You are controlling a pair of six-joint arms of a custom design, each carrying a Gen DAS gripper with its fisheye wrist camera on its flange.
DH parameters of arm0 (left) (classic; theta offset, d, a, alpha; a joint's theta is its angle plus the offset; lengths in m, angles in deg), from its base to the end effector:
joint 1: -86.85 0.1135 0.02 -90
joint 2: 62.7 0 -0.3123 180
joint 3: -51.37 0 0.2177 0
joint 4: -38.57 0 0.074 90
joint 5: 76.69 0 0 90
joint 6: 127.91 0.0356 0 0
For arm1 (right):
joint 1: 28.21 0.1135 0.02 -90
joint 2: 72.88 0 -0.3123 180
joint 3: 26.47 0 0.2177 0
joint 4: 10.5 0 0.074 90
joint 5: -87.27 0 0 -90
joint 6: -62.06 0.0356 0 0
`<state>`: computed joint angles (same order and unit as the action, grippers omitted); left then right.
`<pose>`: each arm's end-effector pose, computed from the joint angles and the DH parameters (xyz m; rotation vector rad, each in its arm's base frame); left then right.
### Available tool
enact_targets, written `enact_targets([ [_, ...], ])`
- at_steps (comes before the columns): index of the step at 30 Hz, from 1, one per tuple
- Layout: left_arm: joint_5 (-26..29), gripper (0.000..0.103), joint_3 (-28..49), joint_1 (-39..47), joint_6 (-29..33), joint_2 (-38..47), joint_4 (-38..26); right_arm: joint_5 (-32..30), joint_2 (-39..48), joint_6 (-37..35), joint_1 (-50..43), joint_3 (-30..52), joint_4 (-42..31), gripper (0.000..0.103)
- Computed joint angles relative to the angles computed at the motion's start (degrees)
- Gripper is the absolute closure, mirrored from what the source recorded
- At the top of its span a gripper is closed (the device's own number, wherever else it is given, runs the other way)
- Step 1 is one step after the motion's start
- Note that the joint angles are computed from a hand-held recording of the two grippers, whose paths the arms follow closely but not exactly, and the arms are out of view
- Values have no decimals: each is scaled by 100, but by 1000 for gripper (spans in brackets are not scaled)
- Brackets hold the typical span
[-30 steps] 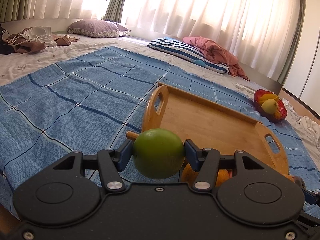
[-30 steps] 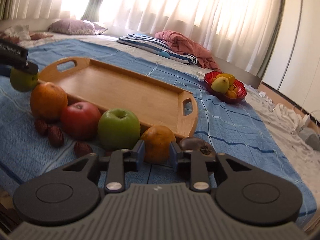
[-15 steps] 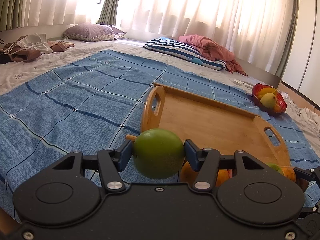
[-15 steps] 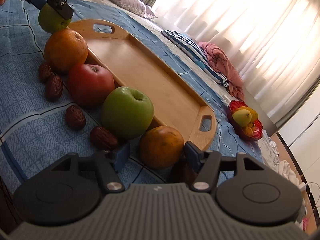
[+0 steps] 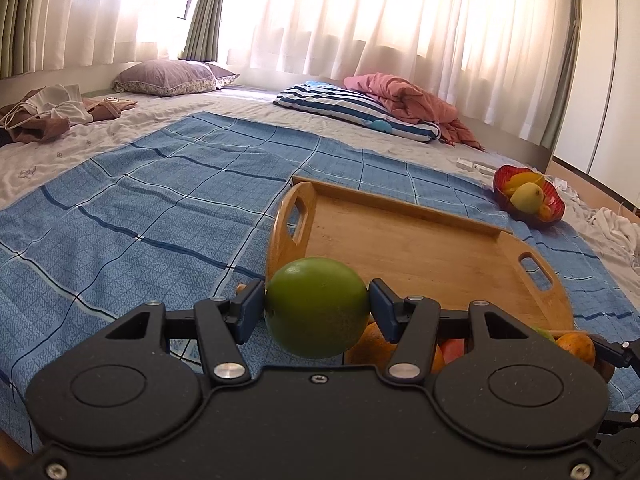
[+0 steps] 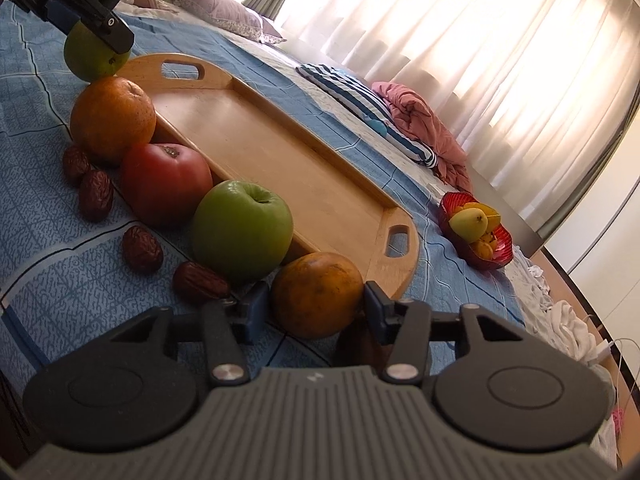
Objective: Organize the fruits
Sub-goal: 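Lift the pale green apple with the left tool while the right tool carries the orange fruit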
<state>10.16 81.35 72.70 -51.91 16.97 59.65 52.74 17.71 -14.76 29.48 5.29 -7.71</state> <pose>0.1954 -0.0472 0.2023 -0.0312 2.0782 -0.2446 0.1255 0.1436 0.1614 -0.4777 2.0473 -0.5218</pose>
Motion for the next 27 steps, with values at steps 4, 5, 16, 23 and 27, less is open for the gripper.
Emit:
enact_targets([
  [4,-39,48,91,-77,77,-45,-97,20,-424,491,74,76,-459,48],
  [5,-54,48,124,-103,105,-58,-139,19,-546,604,94,104,-572,48],
  [16,114,48,800,-143,333,60,-849,-555,-1500,1102,-397,167,-491,48],
  [23,501,48,1573,28,197,653,-1211,-1627,-1707,1290,-1560,147,229,48],
  [27,444,48,2060,18,284,991,-1478,-2502,-1508,1416,-2384,262,560,48],
])
